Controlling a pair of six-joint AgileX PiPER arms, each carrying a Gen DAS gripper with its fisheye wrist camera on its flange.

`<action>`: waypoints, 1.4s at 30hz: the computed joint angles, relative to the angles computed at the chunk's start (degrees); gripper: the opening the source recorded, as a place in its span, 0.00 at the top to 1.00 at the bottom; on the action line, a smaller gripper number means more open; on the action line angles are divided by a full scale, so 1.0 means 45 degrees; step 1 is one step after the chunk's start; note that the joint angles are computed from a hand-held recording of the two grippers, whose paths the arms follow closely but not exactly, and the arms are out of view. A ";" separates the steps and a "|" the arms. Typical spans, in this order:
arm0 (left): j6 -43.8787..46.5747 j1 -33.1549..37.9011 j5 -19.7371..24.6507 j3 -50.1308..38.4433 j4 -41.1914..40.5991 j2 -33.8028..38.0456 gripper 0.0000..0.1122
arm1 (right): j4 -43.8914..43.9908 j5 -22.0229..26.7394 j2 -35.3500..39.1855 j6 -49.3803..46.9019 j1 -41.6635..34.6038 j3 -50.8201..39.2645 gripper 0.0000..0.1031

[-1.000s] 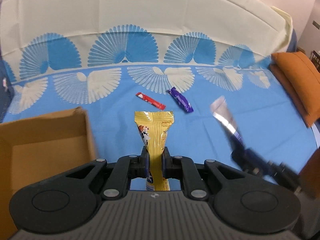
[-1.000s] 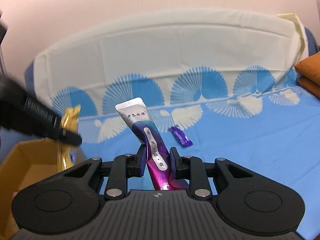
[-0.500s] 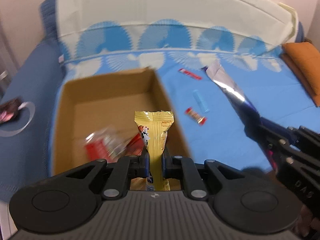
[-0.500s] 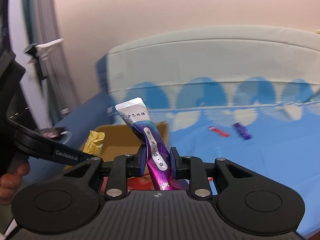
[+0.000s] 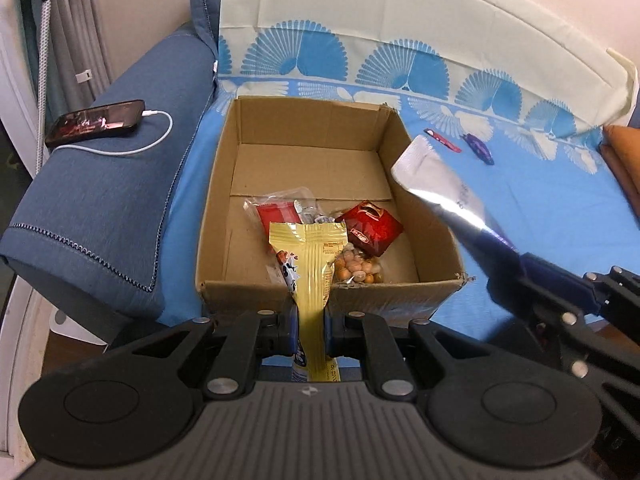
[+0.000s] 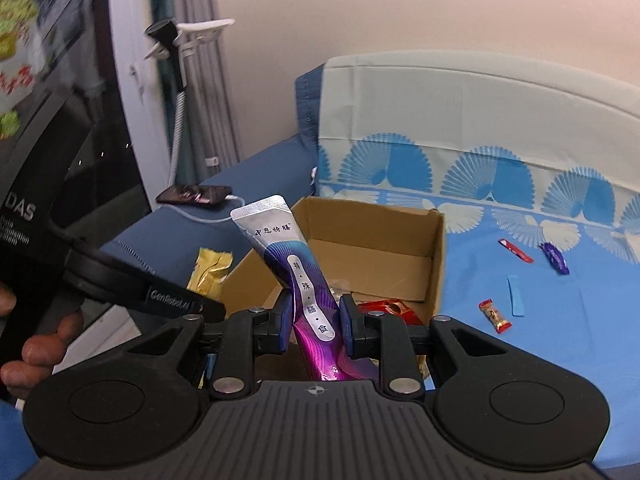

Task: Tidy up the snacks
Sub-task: 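Carry the yellow bar and white-purple tube pack over the box with both tools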

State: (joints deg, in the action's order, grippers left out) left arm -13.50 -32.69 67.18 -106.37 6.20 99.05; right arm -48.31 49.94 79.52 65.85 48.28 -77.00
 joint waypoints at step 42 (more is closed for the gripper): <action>-0.0163 0.0369 0.0061 -0.0594 -0.0186 0.0733 0.88 | 0.1391 0.0208 0.0760 -0.1156 -0.0420 -0.0917 0.74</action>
State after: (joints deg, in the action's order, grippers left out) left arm -14.24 -31.03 67.45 -109.04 5.36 102.35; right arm -42.05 50.88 82.94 60.65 46.39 -81.12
